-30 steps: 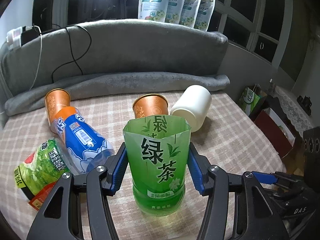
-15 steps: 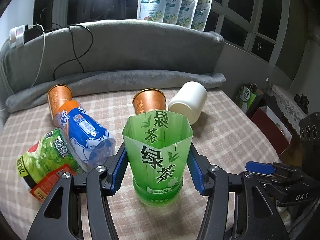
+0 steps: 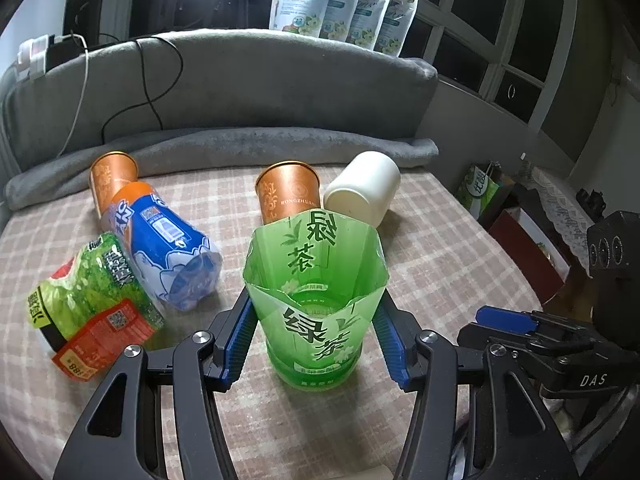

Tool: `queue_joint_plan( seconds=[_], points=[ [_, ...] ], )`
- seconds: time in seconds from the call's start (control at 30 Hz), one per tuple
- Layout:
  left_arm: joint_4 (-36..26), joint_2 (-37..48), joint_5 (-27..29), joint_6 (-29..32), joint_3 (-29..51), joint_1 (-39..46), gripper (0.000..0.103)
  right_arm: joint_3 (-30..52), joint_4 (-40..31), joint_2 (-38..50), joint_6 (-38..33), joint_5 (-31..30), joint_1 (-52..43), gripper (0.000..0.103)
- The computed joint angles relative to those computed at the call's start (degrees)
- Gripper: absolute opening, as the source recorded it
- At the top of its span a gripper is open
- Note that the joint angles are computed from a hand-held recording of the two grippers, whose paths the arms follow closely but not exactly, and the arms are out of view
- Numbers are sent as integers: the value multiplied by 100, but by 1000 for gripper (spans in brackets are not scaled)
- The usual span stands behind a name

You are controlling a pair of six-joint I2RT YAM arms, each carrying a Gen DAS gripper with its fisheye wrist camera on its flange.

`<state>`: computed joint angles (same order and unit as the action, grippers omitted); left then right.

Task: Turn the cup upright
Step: 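Open the left gripper and pull it back from the standing bottle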

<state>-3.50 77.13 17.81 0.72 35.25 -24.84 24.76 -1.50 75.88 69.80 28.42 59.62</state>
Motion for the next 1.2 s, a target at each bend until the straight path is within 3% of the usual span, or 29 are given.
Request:
queue_joint_plan(
  seconds=[0.47, 0.77, 0.9, 1.2],
  points=[
    [-283, -188, 240, 99, -43, 75, 56, 190, -140, 100, -9, 126, 114, 81],
    [-242, -185, 154, 149, -40, -69, 64, 156, -225, -5, 15, 193, 139, 81],
    [-300, -200, 114, 180, -8, -117, 77, 171, -285, -35, 19, 249, 168, 81],
    [-447, -365, 224, 293, -82, -69, 80, 320, -552, -40, 36, 488, 279, 81]
  ],
)
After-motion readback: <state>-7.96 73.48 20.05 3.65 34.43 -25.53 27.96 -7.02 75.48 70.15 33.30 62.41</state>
